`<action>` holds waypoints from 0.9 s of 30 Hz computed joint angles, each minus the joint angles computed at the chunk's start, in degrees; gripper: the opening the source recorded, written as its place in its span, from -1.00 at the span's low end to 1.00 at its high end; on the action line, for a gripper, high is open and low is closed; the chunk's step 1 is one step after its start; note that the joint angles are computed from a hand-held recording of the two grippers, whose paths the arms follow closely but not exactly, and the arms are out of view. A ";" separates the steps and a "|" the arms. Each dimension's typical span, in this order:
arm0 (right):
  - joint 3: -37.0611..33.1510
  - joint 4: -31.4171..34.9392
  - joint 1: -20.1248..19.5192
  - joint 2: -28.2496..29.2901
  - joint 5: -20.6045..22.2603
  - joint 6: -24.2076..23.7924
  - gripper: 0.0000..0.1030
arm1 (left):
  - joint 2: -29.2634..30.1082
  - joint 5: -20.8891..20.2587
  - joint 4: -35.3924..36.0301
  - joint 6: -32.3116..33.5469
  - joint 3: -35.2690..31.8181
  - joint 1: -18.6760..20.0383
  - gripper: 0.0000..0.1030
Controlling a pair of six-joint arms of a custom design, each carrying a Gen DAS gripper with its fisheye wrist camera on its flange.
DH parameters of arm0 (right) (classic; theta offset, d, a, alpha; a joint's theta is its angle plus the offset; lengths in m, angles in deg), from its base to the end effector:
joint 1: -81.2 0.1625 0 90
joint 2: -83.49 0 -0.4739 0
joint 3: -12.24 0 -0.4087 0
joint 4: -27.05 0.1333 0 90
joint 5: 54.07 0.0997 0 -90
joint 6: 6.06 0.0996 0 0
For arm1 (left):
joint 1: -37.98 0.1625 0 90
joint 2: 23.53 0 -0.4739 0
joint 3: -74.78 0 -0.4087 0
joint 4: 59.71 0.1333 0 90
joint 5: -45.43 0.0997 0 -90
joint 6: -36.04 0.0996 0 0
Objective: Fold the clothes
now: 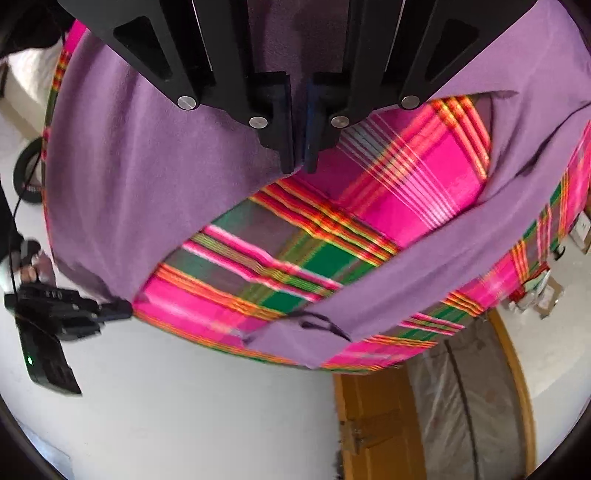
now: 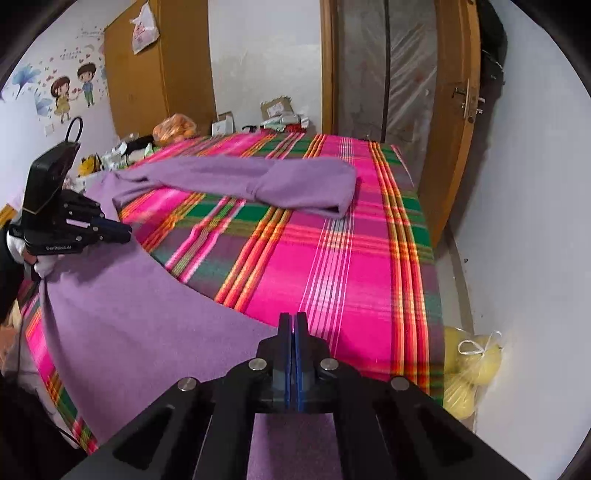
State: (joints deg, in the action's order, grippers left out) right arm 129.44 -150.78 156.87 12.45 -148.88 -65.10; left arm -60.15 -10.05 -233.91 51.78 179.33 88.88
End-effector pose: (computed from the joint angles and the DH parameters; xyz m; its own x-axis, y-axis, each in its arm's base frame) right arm -0.0219 -0.5905 0.3080 -0.6481 -0.4660 0.6023 -0.7210 0.6301 -0.2883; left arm -0.2643 -0.6261 0.0156 -0.5476 0.5836 -0.5996 0.7833 0.6095 -0.1221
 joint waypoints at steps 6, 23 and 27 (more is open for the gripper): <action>-0.21 -3.40 -1.46 0.18 -0.98 5.70 -0.96 | 1.02 1.30 0.50 -1.63 -1.17 0.58 -0.90; 1.66 1.00 -12.84 -7.04 8.88 28.29 -0.16 | -8.50 -3.44 -12.02 -9.14 13.51 -0.88 -0.82; 1.84 0.87 -13.44 -7.28 10.42 29.18 -0.70 | -10.19 -2.11 -15.58 -13.54 18.16 -0.95 -0.82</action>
State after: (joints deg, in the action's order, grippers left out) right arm 131.28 -149.91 143.43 5.16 -138.46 -35.92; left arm -70.34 -12.16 -249.49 38.24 197.49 87.92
